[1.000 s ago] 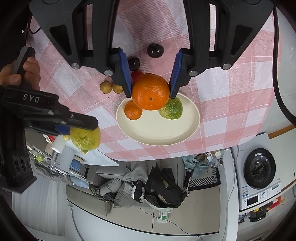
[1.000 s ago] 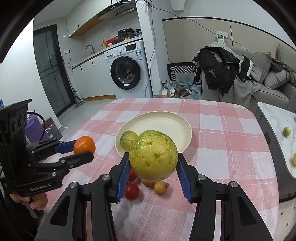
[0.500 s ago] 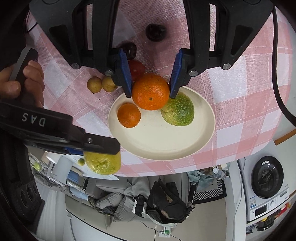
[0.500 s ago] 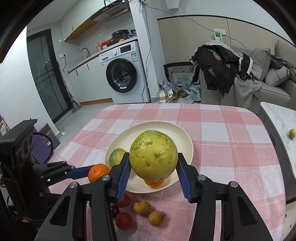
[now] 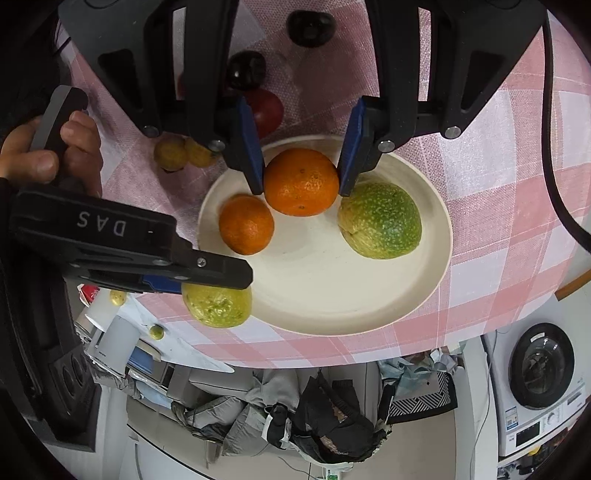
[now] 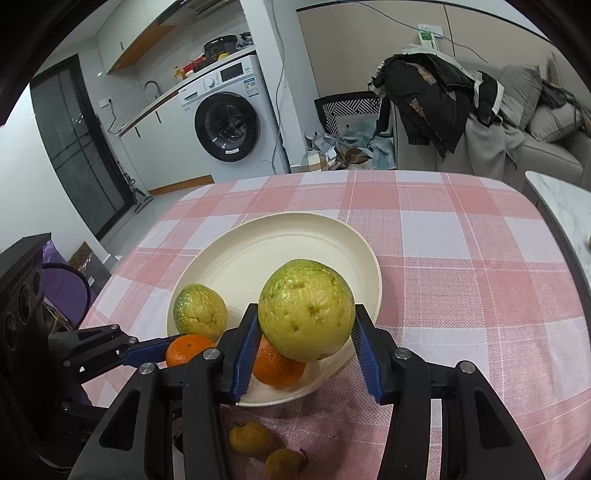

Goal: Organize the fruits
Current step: 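Place the pale yellow fruit and the orange onto the cream plate, then move both tools back toward the remaining small fruits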

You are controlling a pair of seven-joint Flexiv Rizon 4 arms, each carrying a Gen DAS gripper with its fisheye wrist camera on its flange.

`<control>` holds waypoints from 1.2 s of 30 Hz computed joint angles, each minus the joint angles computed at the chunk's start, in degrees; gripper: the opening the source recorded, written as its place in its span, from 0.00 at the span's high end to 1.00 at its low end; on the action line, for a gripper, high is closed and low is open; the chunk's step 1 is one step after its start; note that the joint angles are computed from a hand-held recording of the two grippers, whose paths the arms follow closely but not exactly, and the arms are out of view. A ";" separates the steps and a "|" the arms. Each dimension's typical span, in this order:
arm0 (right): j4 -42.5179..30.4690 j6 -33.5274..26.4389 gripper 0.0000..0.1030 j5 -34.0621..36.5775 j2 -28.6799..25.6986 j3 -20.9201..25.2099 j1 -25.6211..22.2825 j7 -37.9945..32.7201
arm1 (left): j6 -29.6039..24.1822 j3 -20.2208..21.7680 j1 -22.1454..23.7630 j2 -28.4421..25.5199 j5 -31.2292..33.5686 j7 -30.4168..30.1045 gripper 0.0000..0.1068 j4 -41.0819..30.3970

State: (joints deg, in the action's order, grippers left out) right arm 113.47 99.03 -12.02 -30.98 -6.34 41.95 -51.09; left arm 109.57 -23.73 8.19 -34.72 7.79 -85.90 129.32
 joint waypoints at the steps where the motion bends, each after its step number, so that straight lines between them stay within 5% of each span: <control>1: -0.11 0.08 0.52 0.06 -0.20 0.28 -0.35 0.00 | -0.04 0.36 -0.26 -0.20 -0.08 0.14 0.66 -0.31; 5: -1.21 -0.97 0.52 -0.02 -1.10 1.97 -2.21 0.28 | 0.60 3.92 -3.57 -0.65 -1.25 0.98 0.66 -1.45; 18: -2.23 -1.65 0.51 -1.25 -2.24 1.54 -1.74 0.84 | 2.11 5.23 -4.25 -0.34 -1.60 0.76 0.63 -0.88; 21: -0.80 -0.70 0.44 -0.92 -1.40 -1.93 1.15 1.53 | 3.87 3.72 -1.88 0.42 0.09 -0.28 0.53 0.92; 26: 2.91 2.36 0.26 1.44 0.85 -5.08 4.09 0.93 | 10.14 5.33 -1.10 3.09 2.85 -3.62 0.21 5.49; 31: 8.27 4.19 0.01 5.66 4.32 -10.67 10.47 -0.99 | 15.22 9.40 -2.57 6.17 4.38 -7.44 0.10 10.12; 36: 12.61 7.42 0.00 10.96 7.18 -12.28 14.34 -4.55 | 18.84 11.54 -1.79 7.73 7.72 -10.04 0.05 13.09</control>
